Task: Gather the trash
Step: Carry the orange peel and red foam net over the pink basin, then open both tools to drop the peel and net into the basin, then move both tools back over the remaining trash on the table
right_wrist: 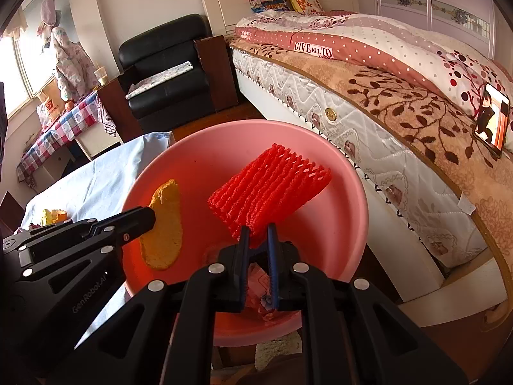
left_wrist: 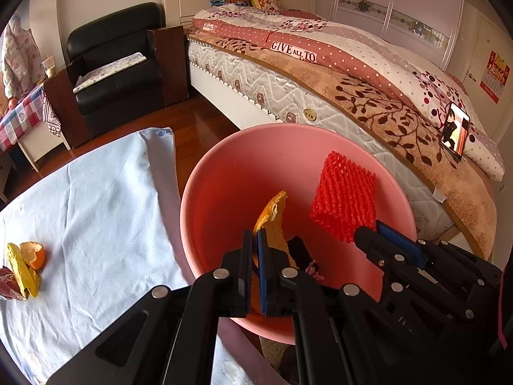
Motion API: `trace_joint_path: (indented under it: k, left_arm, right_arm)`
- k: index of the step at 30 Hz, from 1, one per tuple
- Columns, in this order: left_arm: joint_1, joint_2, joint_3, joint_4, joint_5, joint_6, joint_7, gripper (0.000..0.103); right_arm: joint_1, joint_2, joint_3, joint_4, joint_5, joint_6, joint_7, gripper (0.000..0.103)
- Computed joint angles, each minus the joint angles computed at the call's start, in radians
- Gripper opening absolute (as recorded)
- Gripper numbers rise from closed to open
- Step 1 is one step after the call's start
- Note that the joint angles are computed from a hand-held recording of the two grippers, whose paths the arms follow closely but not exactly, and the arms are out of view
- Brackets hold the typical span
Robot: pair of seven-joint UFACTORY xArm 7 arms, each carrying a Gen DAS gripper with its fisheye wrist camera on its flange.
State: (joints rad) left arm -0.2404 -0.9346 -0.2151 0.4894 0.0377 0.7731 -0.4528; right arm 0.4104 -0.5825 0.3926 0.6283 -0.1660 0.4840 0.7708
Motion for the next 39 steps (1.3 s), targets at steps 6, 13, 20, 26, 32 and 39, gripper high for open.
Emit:
trace_joint_path:
  k: [6, 13, 20, 26, 32, 39]
  left_arm:
    - [-0.002, -0.001, 0.004, -0.003, -0.005, -0.010, -0.003, 0.006]
    - [-0.001, -0.034, 0.008, -0.010, -0.006, -0.032, -0.003, 0.040]
    - [-0.003, -0.060, 0.013, -0.003, -0.016, -0.015, 0.002, 0.040]
    - [0.002, -0.094, 0.014, 0.004, -0.021, 0.007, 0.006, 0.040]
    - [0.008, -0.144, 0.018, 0.010, -0.021, 0.036, 0.017, 0.040]
    - [0.021, -0.201, 0.015, 0.018, -0.021, 0.084, 0.023, 0.040]
  right_arm:
    - [-0.002, 0.011, 0.000, 0.006, -0.002, -0.001, 0.002, 0.011]
    - [0.004, 0.026, -0.001, 0.017, 0.002, 0.015, 0.006, 0.014]
    - [0.008, 0.021, -0.003, 0.019, 0.000, 0.012, 0.011, 0.029]
    - [0.007, 0.006, 0.006, 0.023, -0.004, 0.018, 0.019, 0.034]
    - [0.000, -0.018, 0.023, 0.027, -0.013, 0.012, 0.042, 0.034]
    - [-0.007, -0.061, 0.043, 0.032, -0.023, 0.018, 0.064, 0.034]
